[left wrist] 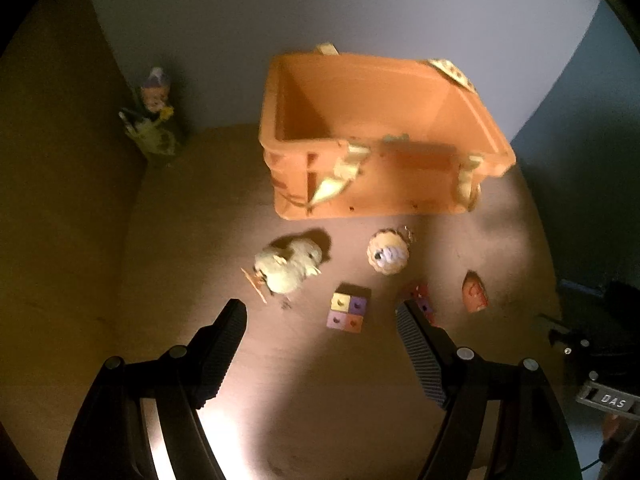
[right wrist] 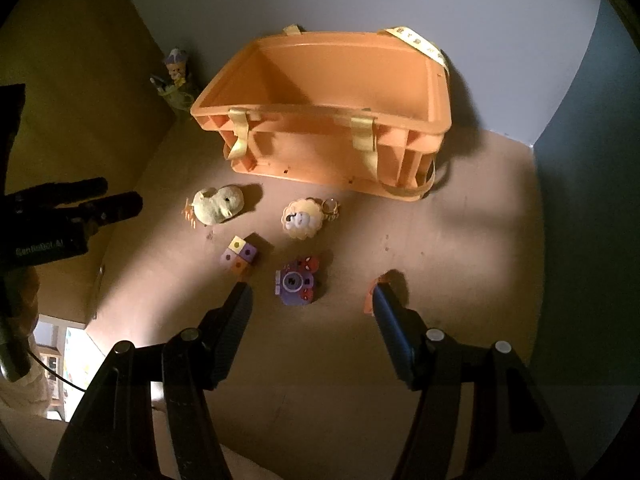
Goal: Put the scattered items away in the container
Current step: 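Withdraw both tools from the crate back toward the remaining toys, then grasp the four-colour block cube with the left gripper while the right grasps the striped egg toy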
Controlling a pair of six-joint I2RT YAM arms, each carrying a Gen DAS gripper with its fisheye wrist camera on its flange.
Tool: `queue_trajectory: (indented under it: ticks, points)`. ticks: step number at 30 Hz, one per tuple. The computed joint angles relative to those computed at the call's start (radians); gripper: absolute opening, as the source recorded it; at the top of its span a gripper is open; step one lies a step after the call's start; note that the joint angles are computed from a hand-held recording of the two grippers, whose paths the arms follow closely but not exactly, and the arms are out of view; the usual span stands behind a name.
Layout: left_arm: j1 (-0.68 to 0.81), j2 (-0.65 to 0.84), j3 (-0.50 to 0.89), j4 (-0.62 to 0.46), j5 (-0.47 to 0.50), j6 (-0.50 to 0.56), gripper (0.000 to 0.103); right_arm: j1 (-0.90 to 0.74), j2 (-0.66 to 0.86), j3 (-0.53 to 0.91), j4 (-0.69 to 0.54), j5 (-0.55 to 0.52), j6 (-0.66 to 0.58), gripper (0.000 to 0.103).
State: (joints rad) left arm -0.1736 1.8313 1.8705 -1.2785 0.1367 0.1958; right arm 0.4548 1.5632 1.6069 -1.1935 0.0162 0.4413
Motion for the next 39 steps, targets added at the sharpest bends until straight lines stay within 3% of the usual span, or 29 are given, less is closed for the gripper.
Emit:
queue_trajectory:
  ticks: [8, 17, 19, 31, 39]
  points:
    - [-0.036, -0.024, -0.120, 0.052, -0.016, 0.005, 0.073, 0.023, -0.039, -0.099, 0.049, 0.018, 0.014, 0.060]
    - [-0.023, -0.006, -0.149, 0.039, 0.032, -0.005, 0.063, 0.004, -0.068, -0.202, 0.146, 0.009, 0.003, 0.060]
    - [-0.032, -0.013, -0.174, 0.065, 0.010, -0.007, 0.057, -0.002, -0.068, -0.222, 0.164, -0.005, -0.001, 0.060]
    - [-0.057, -0.004, -0.290, 0.183, 0.011, -0.004, 0.057, -0.054, -0.047, -0.329, 0.258, -0.049, 0.006, 0.060]
    - [-0.060, 0.044, -0.316, 0.225, 0.020, -0.010, 0.046, -0.073, -0.032, -0.380, 0.299, -0.062, 0.007, 0.060]
